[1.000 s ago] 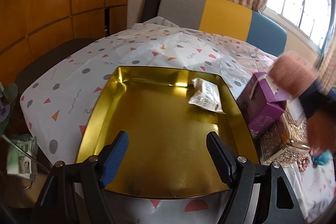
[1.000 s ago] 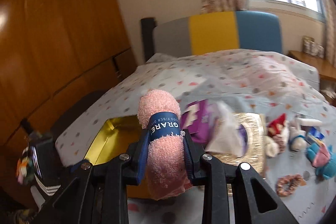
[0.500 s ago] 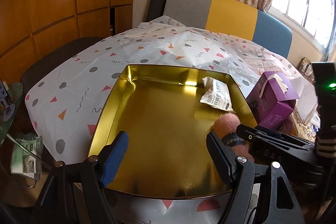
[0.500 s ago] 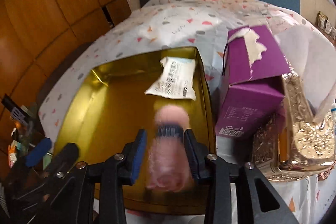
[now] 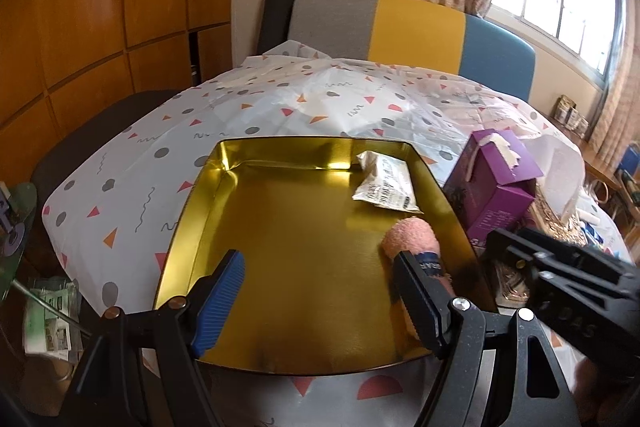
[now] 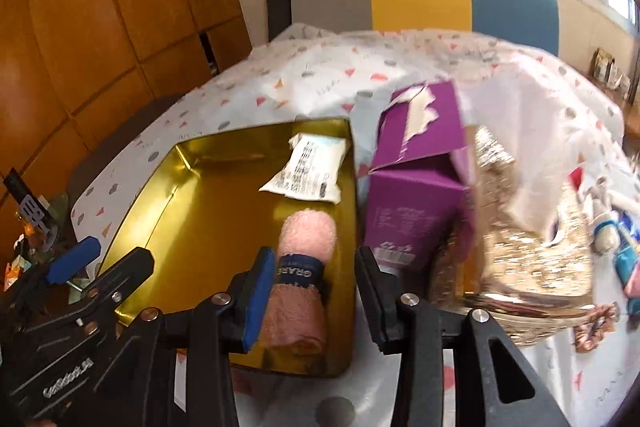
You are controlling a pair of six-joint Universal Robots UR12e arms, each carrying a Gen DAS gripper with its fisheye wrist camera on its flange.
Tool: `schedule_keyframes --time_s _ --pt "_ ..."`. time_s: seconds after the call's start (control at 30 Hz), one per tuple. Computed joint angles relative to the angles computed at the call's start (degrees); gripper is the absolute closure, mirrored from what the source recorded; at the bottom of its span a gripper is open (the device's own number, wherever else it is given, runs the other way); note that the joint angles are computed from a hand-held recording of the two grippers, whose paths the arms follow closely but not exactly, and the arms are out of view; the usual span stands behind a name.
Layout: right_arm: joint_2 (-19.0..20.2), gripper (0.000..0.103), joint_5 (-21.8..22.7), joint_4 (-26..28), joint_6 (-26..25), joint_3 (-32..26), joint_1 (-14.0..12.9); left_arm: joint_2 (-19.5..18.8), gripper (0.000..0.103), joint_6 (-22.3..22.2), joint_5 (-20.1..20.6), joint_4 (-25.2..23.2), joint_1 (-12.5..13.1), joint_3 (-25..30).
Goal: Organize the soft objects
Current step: 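Carry the pink towel roll into the gold tray and open the right tool, then grasp brown satin scrunchie with left tool while right tool reaches for blue plush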
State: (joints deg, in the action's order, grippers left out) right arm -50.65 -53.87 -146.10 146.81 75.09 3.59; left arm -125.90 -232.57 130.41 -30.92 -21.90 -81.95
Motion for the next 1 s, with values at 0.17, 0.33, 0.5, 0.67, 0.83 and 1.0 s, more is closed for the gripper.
schedule_keyframes --time_s 0.17,0.33,0.5,0.67,0.83,1.0 --pt "-0.9 0.056 1.6 -6.2 1.1 1.7 -1.6 -0.7 0.021 3.0 0.3 0.9 -0.5 1.3" --pt "-0.5 0.054 1.3 -9.0 4.7 0.9 -3.3 -1.8 0.021 7.8 -0.5 2.6 -1.0 3.0" --pt "0.7 0.054 -1.5 -10.8 10.0 -1.3 -5.4 -3.1 0.021 12.8 -2.7 4.1 -1.6 5.3" --pt "3.1 0.053 -7.9 -12.3 17.7 -5.3 -7.8 -4.7 0.021 18.3 -6.4 6.6 -2.0 7.8" --pt "6.4 0.052 -15.3 -12.0 28.2 -11.0 -10.1 -7.0 0.022 25.8 -12.0 8.8 -2.3 12.0" --pt "9.7 0.049 -22.6 -10.8 35.0 -15.8 -11.9 -10.3 0.029 33.6 -20.4 8.8 -2.7 18.4"
